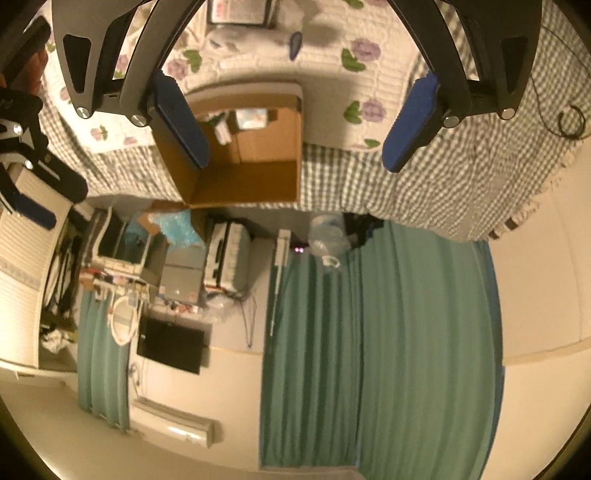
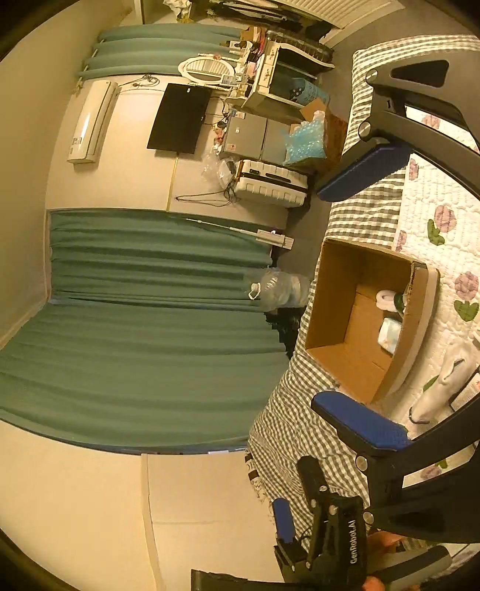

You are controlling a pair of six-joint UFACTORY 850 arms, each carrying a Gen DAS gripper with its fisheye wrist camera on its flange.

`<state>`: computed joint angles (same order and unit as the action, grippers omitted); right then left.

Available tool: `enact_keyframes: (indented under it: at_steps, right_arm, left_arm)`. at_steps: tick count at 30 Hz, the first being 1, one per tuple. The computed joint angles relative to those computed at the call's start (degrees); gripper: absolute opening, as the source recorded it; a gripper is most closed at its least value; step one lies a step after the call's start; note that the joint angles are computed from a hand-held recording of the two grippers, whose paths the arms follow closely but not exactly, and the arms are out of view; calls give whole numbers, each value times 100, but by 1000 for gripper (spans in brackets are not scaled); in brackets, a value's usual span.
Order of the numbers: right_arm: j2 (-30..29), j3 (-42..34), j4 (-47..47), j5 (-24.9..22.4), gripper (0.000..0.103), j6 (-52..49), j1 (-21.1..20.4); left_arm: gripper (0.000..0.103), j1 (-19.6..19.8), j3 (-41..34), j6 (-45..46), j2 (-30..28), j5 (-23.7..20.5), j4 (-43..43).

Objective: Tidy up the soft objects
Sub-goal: 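Withdraw both tools from the box back toward the remaining items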

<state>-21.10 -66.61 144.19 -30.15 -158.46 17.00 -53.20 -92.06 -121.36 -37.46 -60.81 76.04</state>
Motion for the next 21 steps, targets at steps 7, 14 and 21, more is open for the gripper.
enact_keyframes:
  at_steps: [7, 14, 21]
  right_arm:
    - [109, 191, -208, -121, 103, 77, -107]
    - [75, 262, -421, -219, 103, 225, -202]
    - [-56, 327, -589, -360, 103, 70, -303]
  left_arm:
    - [96, -109, -47, -186, -94, -75, -73]
    - [103, -190, -119, -371, -286, -136, -284]
    - [103, -211, -310, -275, -555, 98, -555]
